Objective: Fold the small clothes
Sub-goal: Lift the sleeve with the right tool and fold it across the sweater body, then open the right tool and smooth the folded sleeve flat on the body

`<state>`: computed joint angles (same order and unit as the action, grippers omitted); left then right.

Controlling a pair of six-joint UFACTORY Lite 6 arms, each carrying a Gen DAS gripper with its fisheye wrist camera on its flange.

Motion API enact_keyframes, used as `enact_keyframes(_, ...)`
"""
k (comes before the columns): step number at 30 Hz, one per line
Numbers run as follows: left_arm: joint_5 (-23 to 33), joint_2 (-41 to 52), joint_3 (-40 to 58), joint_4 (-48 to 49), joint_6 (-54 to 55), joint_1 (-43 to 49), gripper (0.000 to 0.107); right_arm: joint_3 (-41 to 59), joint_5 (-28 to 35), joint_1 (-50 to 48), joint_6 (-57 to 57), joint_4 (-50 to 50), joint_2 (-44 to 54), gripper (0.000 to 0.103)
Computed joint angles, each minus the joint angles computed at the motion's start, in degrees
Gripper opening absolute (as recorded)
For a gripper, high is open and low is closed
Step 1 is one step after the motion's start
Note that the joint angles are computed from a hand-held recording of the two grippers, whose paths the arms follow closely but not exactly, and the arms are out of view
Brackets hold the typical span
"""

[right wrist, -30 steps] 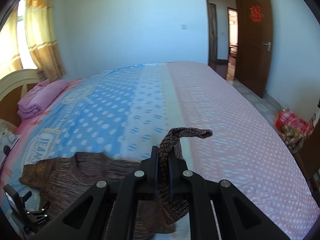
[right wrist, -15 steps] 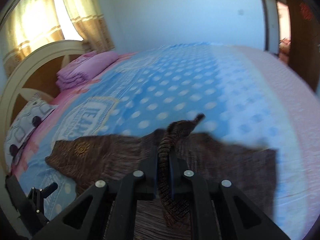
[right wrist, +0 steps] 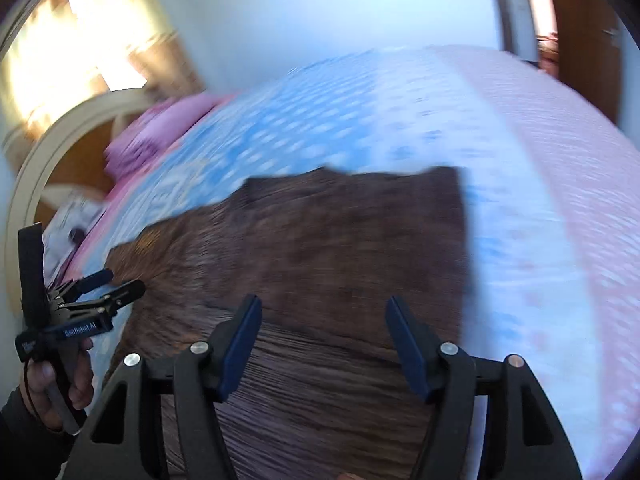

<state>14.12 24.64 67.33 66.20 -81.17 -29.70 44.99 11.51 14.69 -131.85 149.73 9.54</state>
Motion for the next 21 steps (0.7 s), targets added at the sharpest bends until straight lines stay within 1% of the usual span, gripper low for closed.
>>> enact_keyframes(3, 1.96, 6.00, 6.98, -4.86, 4.71, -2.74, 0.091, -7.51, 2.00, -3.72, -11.22, 9.73, -5.62, 0.066)
enact_keyframes(4, 3.68, 9.12, 10.15, -3.70, 3.33, -3.93, 0.091, -8.62, 2.43, -4.77, -12.18, 9.93, -5.86, 0.066)
enact_keyframes(6, 4.68, 12.86, 13.81, -5.39, 4.26, -4.56, 0.091, -8.97, 2.84, -7.35, -7.51, 3.65, -4.72, 0.066)
enact_keyframes(8, 7.24, 17.38, 18.31, -6.80, 5.14, -5.32, 0.091, -8.68, 4.40, -9.10, -4.15, -0.60, -2.94, 0.066)
enact_keyframes(10, 9.84, 20.43, 21.13, -7.44, 5.58, -5.82, 0.091, -8.06, 5.76, -9.18, -5.27, 0.20, -1.11, 0.066)
enact_keyframes(11, 12.26, 22.40, 22.97, -8.15, 6.36, -6.19, 0.093, -7.71, 6.31, -8.81, -6.34, 1.61, -0.30, 0.066)
enact_keyframes(12, 12.48, 22.56, 22.62, -6.96, 5.10, -6.28, 0.095, -7.81, 7.32, -8.70, -6.68, 2.01, 0.38, 0.066)
enact_keyframes(13, 12.23, 21.92, 21.37, -3.84, 1.94, -6.40, 0.096, -7.83, 8.04, -8.57, -6.52, 1.81, 0.98, 0.066)
enact_keyframes(15, 15.98, 22.22, 21.26, -0.35, 0.18, -7.60, 0.103, -7.67, 8.62, -7.64, -8.59, 4.04, 2.42, 0.066)
enact_keyframes(18, 15.22, 21.73, 19.89, 2.19, -1.48, -7.19, 0.103, -7.19, 8.10, -6.57, -11.76, 7.25, 3.60, 0.066)
enact_keyframes(19, 14.54, 21.07, 18.68, 3.69, -3.57, -6.68, 0.103, -7.33, 8.23, -6.62, -12.02, 7.78, 3.45, 0.066)
enact_keyframes(21, 16.05, 21.46, 18.85, 5.16, -5.54, -6.38, 0.103, -7.74, 8.64, -6.79, -12.74, 8.95, 2.94, 0.066)
